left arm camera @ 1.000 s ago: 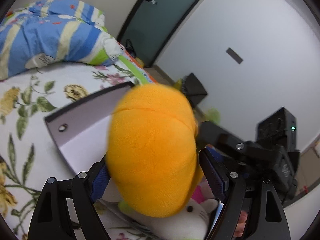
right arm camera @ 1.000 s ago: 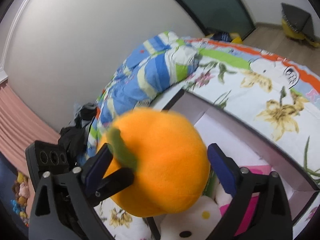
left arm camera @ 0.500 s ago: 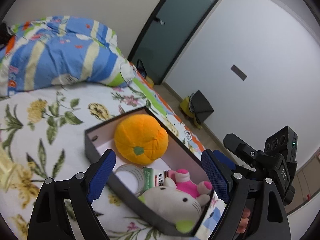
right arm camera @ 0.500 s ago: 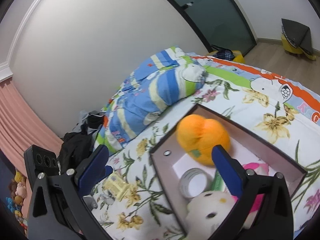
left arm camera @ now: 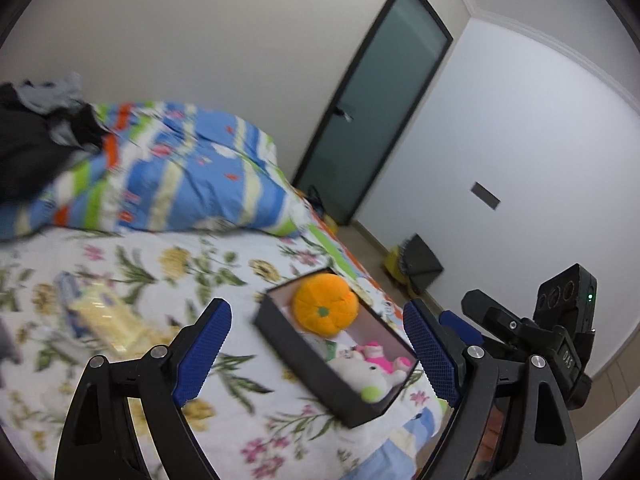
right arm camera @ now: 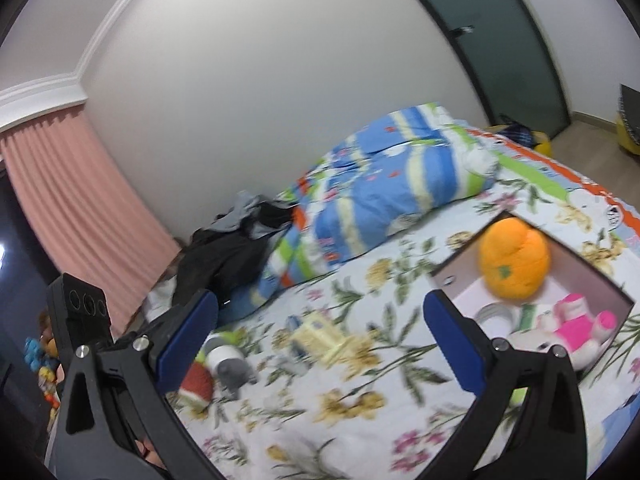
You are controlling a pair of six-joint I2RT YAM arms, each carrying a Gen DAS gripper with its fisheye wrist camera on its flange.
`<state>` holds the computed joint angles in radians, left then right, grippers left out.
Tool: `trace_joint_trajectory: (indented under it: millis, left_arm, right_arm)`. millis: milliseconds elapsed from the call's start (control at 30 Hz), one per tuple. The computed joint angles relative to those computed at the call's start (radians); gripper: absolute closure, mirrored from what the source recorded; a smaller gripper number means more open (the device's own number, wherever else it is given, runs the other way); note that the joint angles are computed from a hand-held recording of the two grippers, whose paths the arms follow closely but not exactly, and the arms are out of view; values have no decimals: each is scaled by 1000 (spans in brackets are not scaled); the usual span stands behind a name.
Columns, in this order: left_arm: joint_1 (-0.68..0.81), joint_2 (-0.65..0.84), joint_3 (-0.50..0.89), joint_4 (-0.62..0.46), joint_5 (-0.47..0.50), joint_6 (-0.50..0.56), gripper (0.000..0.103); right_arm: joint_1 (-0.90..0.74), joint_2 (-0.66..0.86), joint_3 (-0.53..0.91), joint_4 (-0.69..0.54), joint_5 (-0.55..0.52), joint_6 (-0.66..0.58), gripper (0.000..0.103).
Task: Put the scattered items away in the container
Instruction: 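Withdraw both tools from the box toward the yellow bread packages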
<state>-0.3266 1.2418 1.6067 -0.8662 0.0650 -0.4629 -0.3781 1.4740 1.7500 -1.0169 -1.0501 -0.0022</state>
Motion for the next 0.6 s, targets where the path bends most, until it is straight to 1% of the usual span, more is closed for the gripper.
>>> trace_joint_trajectory:
  millis: [133, 267, 333, 400, 467, 500, 600]
  left_arm:
    - [78, -138, 25, -147, 5, 18, 15]
    - [153, -209, 96, -315, -24, 68, 14]
    - [209, -243, 121, -388, -23, 106, 14]
    - [294, -273, 138, -453, 0, 157, 14]
    - [417, -303, 134, -494, 68, 223, 14]
    - [497, -316, 132, -518, 120, 270, 14]
    - [786, -340, 118, -591, 322, 449, 14]
  right_arm:
    - [83, -120, -25, -44, 33, 23, 0]
    - [202, -225, -47, -78, 123, 43, 0]
    - [279, -274, -64, -76, 174, 69, 0]
    - [357, -314, -87, -65, 232, 93, 0]
    - [457, -341, -100, -56, 326, 116, 0]
    - [506, -350, -108, -47, 368, 126, 0]
    - [642, -365, -136, -24, 477, 167, 0]
